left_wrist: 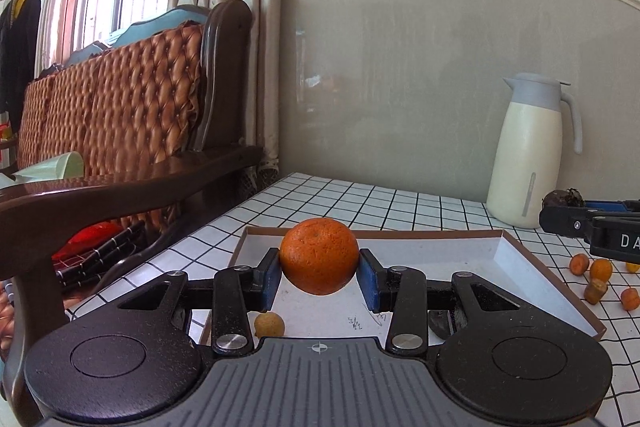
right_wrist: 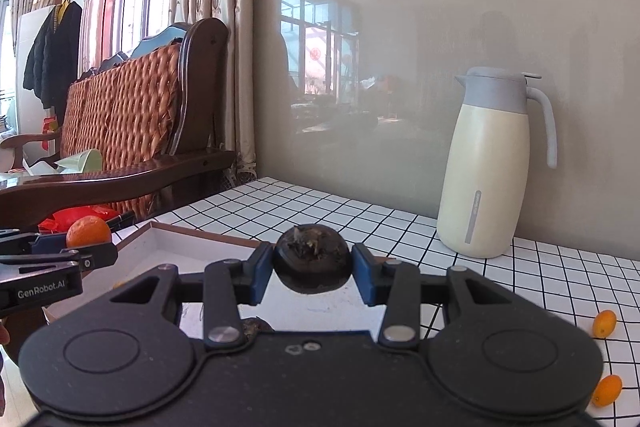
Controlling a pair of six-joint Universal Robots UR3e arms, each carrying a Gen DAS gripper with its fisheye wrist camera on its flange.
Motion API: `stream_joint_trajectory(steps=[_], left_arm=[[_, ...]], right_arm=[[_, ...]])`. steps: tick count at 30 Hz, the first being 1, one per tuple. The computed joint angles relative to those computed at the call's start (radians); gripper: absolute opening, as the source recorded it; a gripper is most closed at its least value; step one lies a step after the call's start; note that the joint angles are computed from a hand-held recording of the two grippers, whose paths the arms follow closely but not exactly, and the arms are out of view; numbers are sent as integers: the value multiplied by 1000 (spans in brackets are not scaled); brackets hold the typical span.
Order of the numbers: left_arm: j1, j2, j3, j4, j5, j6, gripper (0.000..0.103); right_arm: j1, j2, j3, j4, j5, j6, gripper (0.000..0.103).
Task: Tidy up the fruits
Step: 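Carry the persimmon and the orange over the white box with both tools, then open both tools to release the persimmon and orange into the box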
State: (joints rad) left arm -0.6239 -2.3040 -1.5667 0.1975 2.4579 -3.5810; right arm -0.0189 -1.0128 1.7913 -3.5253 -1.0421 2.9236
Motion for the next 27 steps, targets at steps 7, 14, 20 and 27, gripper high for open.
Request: stream_joint_trajectory(steps=[7, 14, 20, 27], left_arm=[[38, -17, 38, -35, -39, 4, 41], [83, -9, 46, -74, -95, -10, 41], [116, -17, 83, -142, -146, -25, 41], [154, -29, 114, -183, -172, -28, 41]], right_arm=[[21, 31, -76, 85, -24, -7, 35], [37, 62, -160, 177, -55, -9, 35], [56, 101, -258, 285, -79, -26, 35], [77, 168, -395, 398, -97, -34, 35]])
